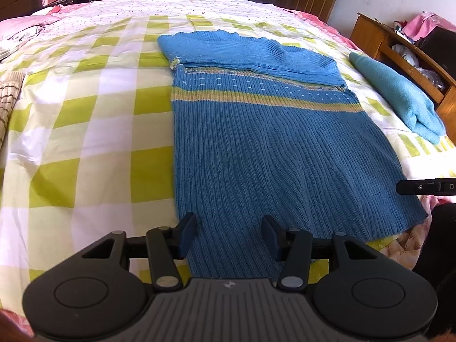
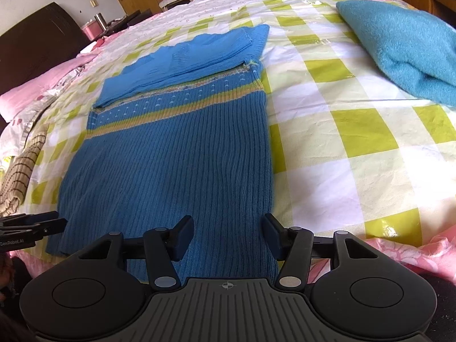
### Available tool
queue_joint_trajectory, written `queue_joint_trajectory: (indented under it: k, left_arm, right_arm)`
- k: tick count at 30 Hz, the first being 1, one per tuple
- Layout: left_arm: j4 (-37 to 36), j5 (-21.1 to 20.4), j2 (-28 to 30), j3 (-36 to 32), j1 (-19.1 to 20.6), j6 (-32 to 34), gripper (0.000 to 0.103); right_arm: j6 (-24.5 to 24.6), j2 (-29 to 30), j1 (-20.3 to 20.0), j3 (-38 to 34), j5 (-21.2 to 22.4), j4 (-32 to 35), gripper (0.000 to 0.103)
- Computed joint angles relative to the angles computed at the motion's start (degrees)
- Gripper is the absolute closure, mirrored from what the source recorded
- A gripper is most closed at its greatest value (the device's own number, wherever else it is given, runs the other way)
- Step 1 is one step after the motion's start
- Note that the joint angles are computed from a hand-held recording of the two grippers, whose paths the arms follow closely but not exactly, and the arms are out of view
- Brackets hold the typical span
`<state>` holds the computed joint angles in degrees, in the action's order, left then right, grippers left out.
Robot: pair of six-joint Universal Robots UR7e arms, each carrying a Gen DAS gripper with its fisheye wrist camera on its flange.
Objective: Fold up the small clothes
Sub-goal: 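Move both tools to the sweater hem and close them on it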
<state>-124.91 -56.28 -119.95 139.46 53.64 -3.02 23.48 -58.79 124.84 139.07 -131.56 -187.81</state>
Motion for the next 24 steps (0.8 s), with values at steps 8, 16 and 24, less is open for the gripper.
queue_joint_trajectory:
  k: [8,16,24]
  left_arm:
    - [2.9,2.5,-3.2,0.3,-1.4,-3.8,0.048]
    - [3.5,2.9,-2.8,-0.2,-0.3,-6.6,0.053]
    - [3.5,1.4,-1.9,0.1,-1.1,-3.3,0.076]
  right_arm:
    - [1.6,-1.6,0.3,0.3,1.0,3.3,0.055]
    - [2.3,-2.7,-0.3,0.5,2.5,5.8,0.058]
    - [2.9,-3.7,-0.8,0.9,3.9,7.2,0.079]
